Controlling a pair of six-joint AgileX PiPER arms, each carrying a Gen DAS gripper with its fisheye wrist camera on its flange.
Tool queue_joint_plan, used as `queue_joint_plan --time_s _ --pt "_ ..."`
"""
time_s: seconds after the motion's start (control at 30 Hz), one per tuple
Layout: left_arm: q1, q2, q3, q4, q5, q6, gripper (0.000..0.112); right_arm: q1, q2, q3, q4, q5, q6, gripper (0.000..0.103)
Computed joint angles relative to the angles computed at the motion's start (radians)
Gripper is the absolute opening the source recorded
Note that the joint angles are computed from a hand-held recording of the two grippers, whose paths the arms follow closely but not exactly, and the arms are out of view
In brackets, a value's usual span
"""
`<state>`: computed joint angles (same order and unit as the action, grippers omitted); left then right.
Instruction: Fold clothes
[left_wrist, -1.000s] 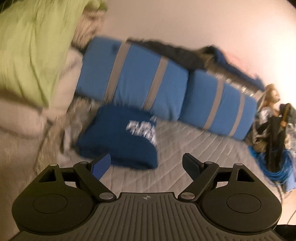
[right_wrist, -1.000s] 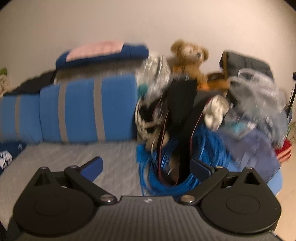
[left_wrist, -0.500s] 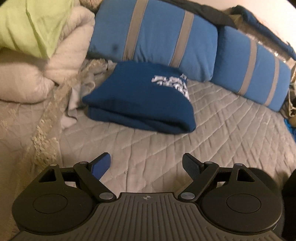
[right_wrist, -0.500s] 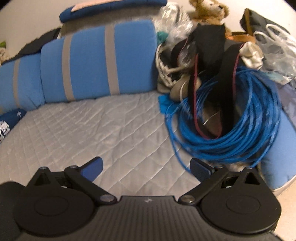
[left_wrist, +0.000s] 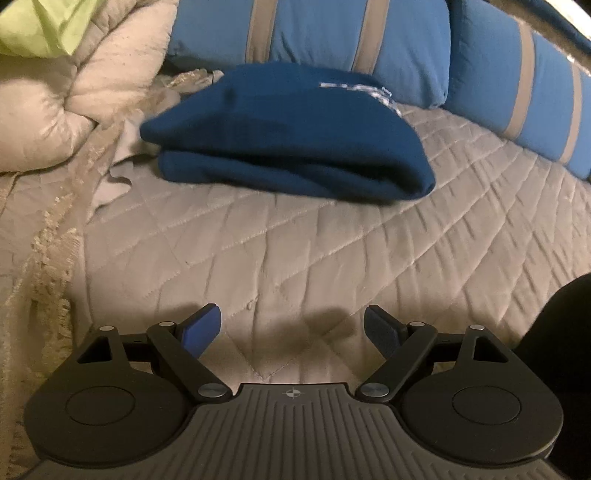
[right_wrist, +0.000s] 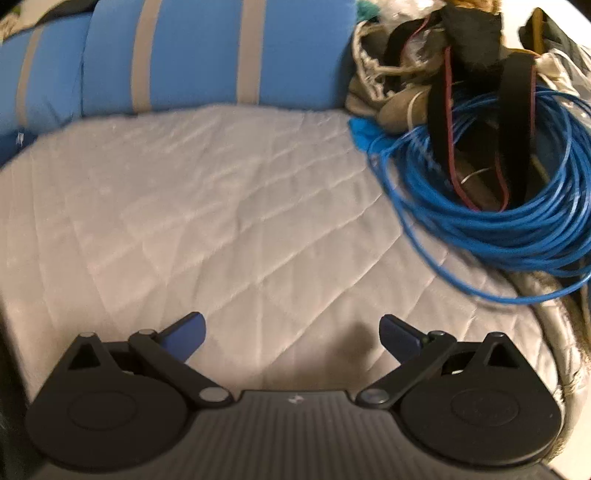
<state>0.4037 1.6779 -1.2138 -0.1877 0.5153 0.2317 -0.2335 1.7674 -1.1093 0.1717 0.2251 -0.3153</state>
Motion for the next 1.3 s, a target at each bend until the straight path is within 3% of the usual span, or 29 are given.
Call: queue_joint_plan --time_s 0.07,0.13,0.23,0.37,0.8,0.93,1.3 --pt "0.001 0.01 0.021 -0.014 -0.041 0.02 0.088 0.004 -0.002 0.042 0.061 -0.071 -0.034 0.103" --pt "0.003 0.008 0.049 -0.05 -0.098 0.06 0.093 0.0 0.004 0.041 0.106 -0.076 -0.049 0.103" --pt "-0.004 0.023 0.041 -0.044 -0.117 0.052 0.102 0.008 0.001 0.057 0.043 -0.102 0.014 0.103" --pt "-0.02 0.049 0.01 -0.011 -0.122 0.026 0.103 0.015 0.004 0.061 -0.038 -0.117 0.111 0.103" --pt "-0.069 0.196 -0.198 0.1 -0.058 -0.069 0.103 0.075 0.105 -0.075 -0.597 -0.078 0.729 0.103" --pt "-0.078 0.236 -0.258 0.13 -0.038 -0.097 0.103 0.086 0.147 -0.13 -0.691 -0.062 0.841 0.103" --pt "-0.093 0.324 -0.386 0.195 -0.009 -0.162 0.103 0.087 0.229 -0.274 -0.529 0.009 0.693 0.103"
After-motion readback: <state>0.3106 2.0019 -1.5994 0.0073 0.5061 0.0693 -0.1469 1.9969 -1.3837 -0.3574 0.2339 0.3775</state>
